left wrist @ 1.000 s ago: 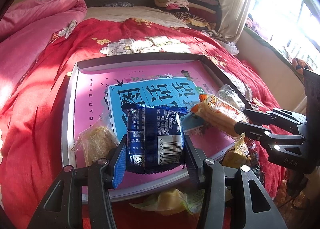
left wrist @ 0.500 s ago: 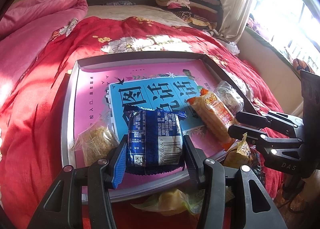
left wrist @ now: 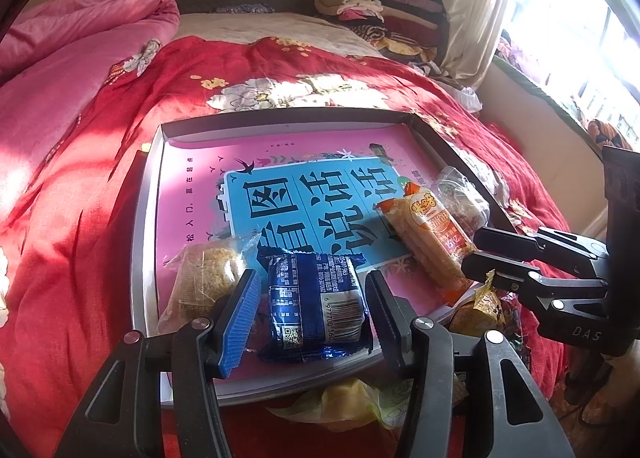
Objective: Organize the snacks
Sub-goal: 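Lower the blue biscuit packet into the tray and open the left tool, then withdraw both open tools from the tray toward the snack pile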
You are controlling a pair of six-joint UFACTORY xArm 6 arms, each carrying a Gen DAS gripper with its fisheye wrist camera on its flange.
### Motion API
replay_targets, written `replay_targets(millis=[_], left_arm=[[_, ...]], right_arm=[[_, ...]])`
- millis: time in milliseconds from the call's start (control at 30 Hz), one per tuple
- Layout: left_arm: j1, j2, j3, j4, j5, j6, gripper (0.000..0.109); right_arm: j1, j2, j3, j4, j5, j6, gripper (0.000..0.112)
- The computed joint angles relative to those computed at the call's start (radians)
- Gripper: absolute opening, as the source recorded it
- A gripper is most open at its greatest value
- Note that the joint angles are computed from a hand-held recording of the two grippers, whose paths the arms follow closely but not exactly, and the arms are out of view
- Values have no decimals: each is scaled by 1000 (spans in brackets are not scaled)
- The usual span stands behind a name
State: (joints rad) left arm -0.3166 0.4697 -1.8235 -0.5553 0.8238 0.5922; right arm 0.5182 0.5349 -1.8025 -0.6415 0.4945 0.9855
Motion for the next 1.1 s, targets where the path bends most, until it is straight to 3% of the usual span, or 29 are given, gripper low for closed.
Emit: replay_targets(millis=[367,733,1100], left_arm=[[7,-6,-3,-8,-24,-17,69],[25,-13,-10,-37,-38,-29,75],[43,-40,1,-97,-46,-4,77]], right_arm=[[-6,-30,33,-98,-39,97,43],[-17,-106,99,-346,-50,360,54],[-17,-122,117,-354,-59,379,57]])
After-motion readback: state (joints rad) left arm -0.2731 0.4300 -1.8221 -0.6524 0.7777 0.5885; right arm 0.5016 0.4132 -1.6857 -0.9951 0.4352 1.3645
